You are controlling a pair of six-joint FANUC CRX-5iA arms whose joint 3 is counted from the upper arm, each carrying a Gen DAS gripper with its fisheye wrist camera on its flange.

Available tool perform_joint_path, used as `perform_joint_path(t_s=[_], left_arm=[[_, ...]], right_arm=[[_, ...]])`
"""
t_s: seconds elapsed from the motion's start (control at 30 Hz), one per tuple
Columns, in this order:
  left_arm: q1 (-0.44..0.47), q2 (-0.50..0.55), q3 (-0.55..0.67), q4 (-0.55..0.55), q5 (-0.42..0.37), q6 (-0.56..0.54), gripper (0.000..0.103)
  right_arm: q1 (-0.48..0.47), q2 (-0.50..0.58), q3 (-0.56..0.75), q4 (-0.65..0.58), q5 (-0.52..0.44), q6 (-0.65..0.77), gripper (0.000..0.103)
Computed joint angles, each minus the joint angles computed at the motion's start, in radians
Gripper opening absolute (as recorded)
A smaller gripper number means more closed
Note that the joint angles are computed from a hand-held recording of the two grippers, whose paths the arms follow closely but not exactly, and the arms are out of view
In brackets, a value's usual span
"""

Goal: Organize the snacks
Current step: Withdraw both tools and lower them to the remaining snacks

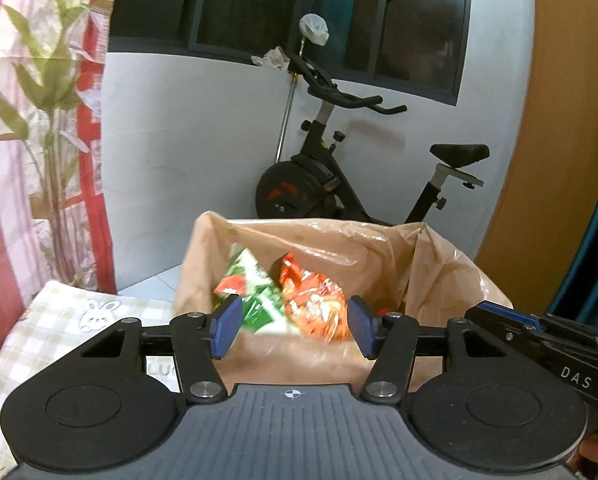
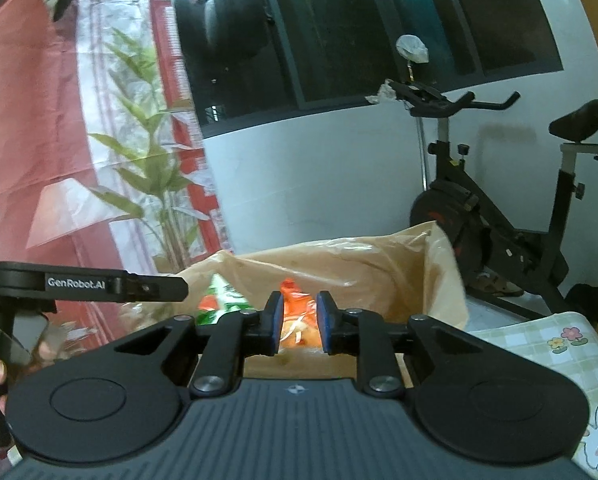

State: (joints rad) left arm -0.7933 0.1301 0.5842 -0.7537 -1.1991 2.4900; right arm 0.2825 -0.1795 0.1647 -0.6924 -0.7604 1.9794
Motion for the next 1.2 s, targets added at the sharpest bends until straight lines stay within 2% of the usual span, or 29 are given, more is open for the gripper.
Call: perform_joint_path(t_s=[0.17,0.33,0.57,0.77,1.2], left_arm=[[-0.053,-0.057,-0.083,-0.032,-0.048,0.073,0.060],[-0.087,-0.100,-0.180,-0.008,-0.082,0.166,0.060],[-0.103,-0.124,-0.301,0.083,-0.056,0.271,0.060],[-0.111,-0.106,-0.342,0.152,-0.050,0.264,0.060],[-0.115,-0.032,-0.332,0.226,-0.092,0.248,0.060]], right_arm=[[0.006,-0.061,-0.066,-0.049,-0.002,0.058,0.021],[-0.001,-0.115,-0.135,-0.106,-0.009,0.098,0.021],[-0.004,-0.180,-0.220,-0.133,-0.030,0.132,0.021],[0.003,-0.218,-0.280,-0.143,-0.066,0.156,0.021],[0.043,-0.217,-0.346,-0.042,-0.067,0.041,0.021]])
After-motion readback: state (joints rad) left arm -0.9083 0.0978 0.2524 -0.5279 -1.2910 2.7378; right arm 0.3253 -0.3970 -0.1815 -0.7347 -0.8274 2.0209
